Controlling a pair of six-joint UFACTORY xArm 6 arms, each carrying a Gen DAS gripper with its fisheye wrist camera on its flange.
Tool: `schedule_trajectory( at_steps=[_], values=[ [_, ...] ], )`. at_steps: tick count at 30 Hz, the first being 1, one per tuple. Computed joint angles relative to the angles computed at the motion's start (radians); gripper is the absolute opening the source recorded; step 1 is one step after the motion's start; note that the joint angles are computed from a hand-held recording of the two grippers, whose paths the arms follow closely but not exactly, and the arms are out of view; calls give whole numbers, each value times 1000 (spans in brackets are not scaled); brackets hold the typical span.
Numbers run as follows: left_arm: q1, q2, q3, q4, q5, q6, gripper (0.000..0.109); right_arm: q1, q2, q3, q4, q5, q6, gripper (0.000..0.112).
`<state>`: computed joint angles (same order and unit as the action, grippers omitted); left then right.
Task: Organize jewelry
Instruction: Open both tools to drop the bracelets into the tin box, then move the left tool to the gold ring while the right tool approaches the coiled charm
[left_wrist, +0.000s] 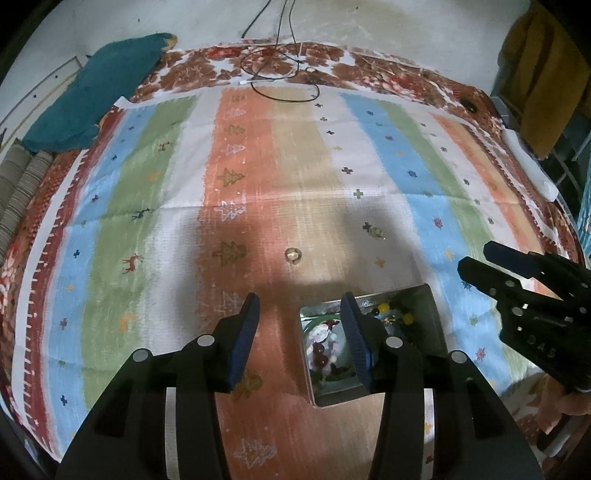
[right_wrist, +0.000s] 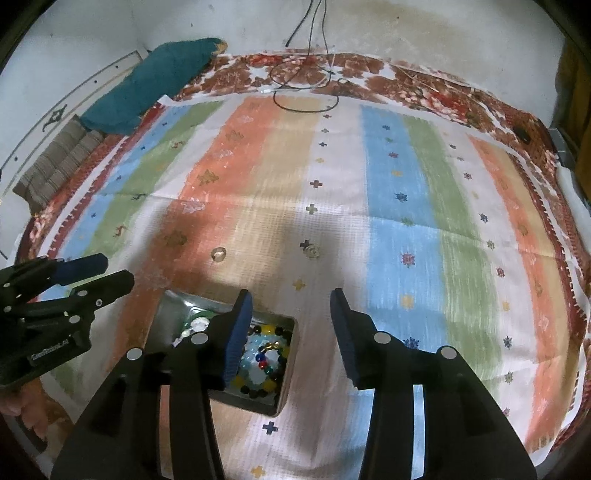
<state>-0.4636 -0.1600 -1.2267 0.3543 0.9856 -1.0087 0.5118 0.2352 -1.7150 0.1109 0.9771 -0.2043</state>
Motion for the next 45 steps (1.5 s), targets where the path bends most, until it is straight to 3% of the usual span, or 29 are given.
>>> schedule_trajectory(
  at_steps=[23, 45],
  values=[
    [83, 124, -78, -114, -14, 166, 46, 4, 282, -343, -34, 179, 41, 44],
    [119, 254, -179, -173, 39, 286, 43, 5, 557, -725, -67, 374, 56, 44]
  ],
)
